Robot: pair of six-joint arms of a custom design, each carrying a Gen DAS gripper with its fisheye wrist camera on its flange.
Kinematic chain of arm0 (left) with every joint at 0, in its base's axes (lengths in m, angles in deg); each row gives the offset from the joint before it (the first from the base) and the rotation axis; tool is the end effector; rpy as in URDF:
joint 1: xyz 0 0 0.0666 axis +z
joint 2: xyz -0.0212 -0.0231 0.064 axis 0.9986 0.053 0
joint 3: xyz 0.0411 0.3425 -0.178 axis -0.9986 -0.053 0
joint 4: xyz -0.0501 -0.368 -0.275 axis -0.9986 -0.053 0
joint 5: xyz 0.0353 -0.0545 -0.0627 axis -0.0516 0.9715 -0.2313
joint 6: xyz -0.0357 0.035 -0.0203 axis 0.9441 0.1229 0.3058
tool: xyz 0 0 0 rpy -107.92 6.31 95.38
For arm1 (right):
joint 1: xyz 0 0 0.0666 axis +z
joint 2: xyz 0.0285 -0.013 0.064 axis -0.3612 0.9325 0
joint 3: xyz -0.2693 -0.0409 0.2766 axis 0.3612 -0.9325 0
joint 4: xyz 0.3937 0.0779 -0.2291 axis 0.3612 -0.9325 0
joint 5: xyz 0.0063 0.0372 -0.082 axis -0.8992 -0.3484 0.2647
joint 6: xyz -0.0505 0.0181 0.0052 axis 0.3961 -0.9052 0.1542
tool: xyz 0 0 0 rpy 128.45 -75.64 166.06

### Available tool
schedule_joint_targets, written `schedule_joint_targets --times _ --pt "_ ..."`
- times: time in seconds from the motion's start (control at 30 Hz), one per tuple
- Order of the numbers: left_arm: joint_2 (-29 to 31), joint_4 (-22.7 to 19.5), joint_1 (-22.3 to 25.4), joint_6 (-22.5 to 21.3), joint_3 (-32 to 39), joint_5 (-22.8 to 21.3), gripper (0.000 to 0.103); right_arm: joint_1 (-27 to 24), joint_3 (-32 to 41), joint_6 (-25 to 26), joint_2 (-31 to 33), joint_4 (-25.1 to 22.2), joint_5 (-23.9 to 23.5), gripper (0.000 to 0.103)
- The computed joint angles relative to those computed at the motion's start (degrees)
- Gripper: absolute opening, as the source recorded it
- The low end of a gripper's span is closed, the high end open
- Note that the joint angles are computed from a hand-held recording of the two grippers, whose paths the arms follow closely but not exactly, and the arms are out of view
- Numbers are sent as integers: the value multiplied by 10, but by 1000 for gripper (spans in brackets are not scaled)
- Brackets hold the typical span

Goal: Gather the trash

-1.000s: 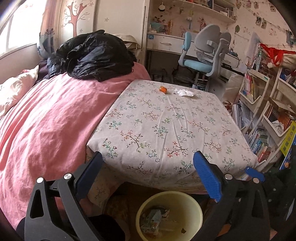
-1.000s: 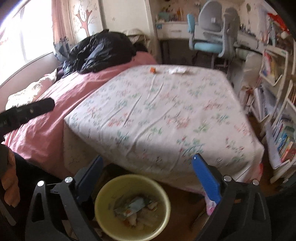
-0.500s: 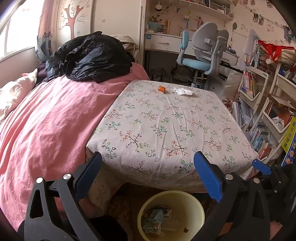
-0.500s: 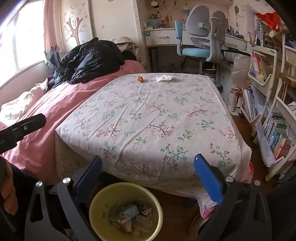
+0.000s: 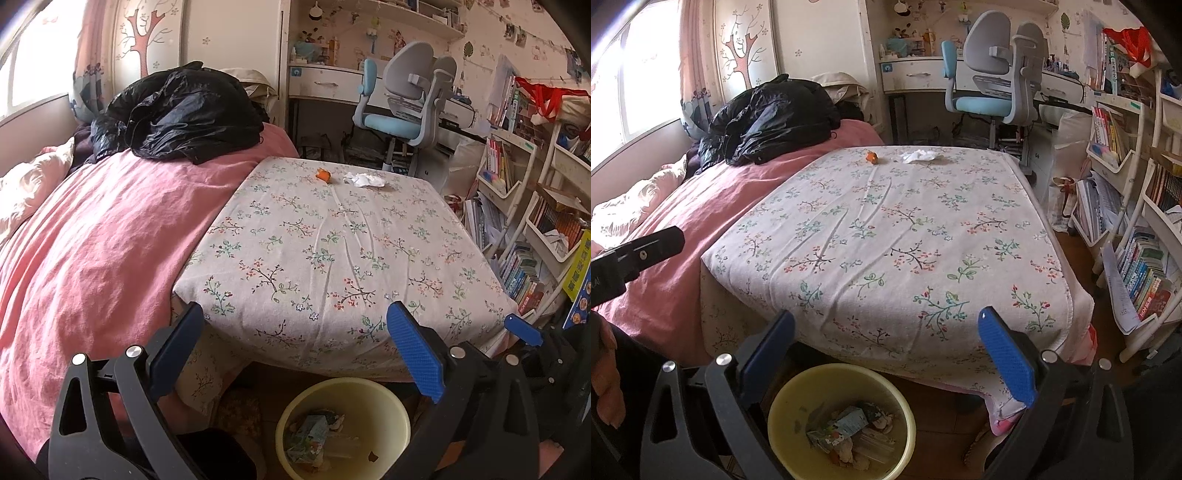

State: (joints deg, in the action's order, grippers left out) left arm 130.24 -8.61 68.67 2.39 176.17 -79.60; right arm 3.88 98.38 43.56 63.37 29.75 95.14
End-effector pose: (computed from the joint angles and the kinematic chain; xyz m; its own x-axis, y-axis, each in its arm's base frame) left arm 0.6104 -0.1969 0.5064 -0.6285 0.0298 -0.7773 0.1039 0.9935 -0.0460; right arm 0.6266 0.2827 0.4607 -0.6356 0.0609 -0.7696 -0.0288 0.9943 0.1024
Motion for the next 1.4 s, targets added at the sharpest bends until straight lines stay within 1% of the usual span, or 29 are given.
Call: schedule_joint_targets --times 1.4 --pt "7 -6 -2 -1 8 -2 96 1 6 4 4 -2 -2 95"
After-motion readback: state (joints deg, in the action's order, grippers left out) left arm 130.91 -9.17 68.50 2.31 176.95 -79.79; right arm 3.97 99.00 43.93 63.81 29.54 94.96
